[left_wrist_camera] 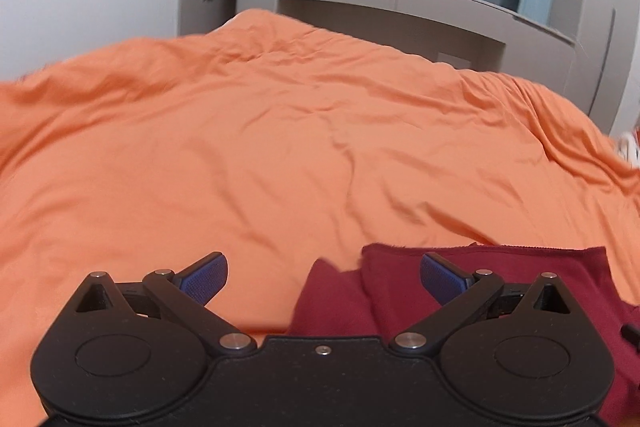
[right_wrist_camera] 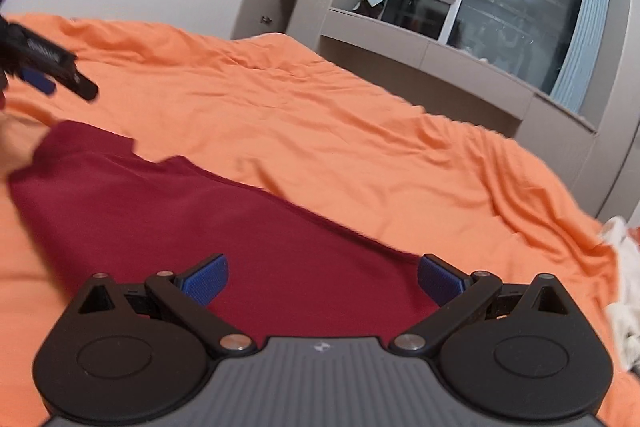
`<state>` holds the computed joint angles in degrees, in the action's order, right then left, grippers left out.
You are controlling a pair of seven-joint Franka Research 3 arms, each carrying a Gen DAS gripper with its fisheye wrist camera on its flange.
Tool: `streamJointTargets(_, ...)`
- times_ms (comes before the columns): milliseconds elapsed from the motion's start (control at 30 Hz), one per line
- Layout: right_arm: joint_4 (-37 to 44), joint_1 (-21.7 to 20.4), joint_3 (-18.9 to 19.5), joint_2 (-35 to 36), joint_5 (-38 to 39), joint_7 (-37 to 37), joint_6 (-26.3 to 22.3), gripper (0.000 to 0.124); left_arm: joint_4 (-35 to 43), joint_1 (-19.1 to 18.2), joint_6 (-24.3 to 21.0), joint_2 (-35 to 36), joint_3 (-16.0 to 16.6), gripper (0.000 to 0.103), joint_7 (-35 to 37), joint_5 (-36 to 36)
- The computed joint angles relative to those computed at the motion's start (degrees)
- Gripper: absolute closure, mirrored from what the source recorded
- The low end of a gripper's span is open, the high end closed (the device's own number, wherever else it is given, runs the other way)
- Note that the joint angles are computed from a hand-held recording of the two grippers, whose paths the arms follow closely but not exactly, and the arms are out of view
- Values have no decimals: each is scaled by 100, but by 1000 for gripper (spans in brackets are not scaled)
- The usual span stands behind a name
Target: Fold small clothes
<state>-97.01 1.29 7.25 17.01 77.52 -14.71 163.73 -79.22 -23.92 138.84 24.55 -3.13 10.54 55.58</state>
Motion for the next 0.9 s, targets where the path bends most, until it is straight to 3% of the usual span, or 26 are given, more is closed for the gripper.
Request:
streamJointTargets(267, -484, 83, -101, -175, -493, 786, -134, 21, -778, 297, 561, -365, -38, 1, -358, -27)
streamJointTargets(433, -772, 149, -49, -255, -258, 1048, 298, 21, -1015, 498, 1207, -390, -17, 1, -622, -39)
streamJointTargets(500, -858, 190, 17, -292, 53, 827, 614, 21, -930, 526, 1309, -278, 1, 1, -610, -81)
streamJointTargets(633, -833, 259, 77, -308, 1222, -534, 941, 21, -753, 663, 1403, -45, -117, 1, -131, -676)
streamJointTargets(733, -818, 410, -82, -283, 1345, -638, 913, 21, -724, 707, 1537, 36, -152, 1, 284, -1091)
streamJointTargets(800, -832, 441, -166, -274, 1086, -300, 791, 21, -824, 735, 1823, 18, -136, 1, 430, -1246)
streamJointTargets(900, -829, 414, -208, -251, 742, 155, 629, 21, -1098, 896, 2677, -11, -195, 1, 678, -1611)
